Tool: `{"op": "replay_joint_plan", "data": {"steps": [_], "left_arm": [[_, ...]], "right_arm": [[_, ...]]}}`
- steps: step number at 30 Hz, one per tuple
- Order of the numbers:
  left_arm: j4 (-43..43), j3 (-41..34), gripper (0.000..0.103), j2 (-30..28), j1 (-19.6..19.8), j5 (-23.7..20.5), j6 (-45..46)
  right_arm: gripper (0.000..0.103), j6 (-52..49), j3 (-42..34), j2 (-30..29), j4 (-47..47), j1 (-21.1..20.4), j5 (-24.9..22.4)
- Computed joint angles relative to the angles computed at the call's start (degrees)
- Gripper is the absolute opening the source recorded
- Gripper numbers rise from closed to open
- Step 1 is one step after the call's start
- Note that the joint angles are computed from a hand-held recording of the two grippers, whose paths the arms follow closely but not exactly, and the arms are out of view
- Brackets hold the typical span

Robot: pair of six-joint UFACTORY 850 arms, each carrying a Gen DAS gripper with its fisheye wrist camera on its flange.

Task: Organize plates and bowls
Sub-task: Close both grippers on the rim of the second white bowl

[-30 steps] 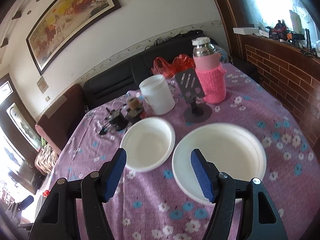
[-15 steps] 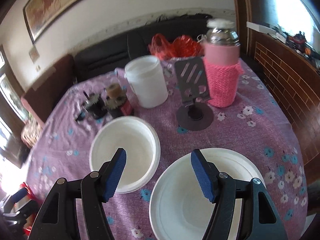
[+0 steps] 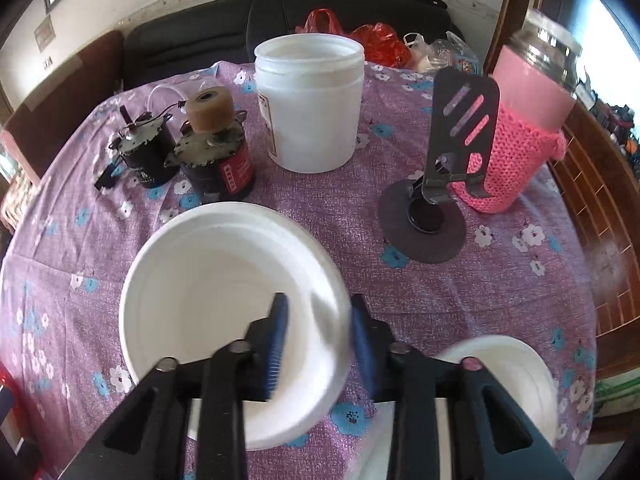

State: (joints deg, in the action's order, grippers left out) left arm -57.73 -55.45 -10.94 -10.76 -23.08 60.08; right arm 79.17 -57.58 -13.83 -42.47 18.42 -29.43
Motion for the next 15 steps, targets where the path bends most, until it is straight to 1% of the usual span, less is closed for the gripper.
{"op": "replay_joint_plan", "data": {"steps": [1,6,9,11,13,15], "left_arm": [[-0.2,-0.42,0.094,-0.57,0.09,-0.6,-0.41],[1.07,-2.66,0.094,-3.64,-0.45,-2.24,-4.17],[0.92,-3.62,0.094,-5.13,-0.79,-3.59,-5.18],[0.86,-4.45,0.094,-6.17,-1.24,-3.76,-5.76],[-0.11,-5.71,0.094,-7.45,-2.04,-2.65,-5.81],[0.0,-7.27,0.094,-8.84,-3.09,-0.88,-6.39]], "right_arm": [[0.016,-0.36,0.29,0.38,0.44,0.04,0.42],[0.013,-3.5,2.29,2.55,4.65,-0.44,4.47],[0.013,-11.05,4.17,3.88,13.76,-1.31,9.88],[0.013,-18.74,5.4,4.51,22.57,-1.88,13.12],[0.013,-25.66,6.36,4.81,30.64,-2.43,15.27],[0.013,-29.53,7.14,4.97,35.83,-2.93,16.68]]}}
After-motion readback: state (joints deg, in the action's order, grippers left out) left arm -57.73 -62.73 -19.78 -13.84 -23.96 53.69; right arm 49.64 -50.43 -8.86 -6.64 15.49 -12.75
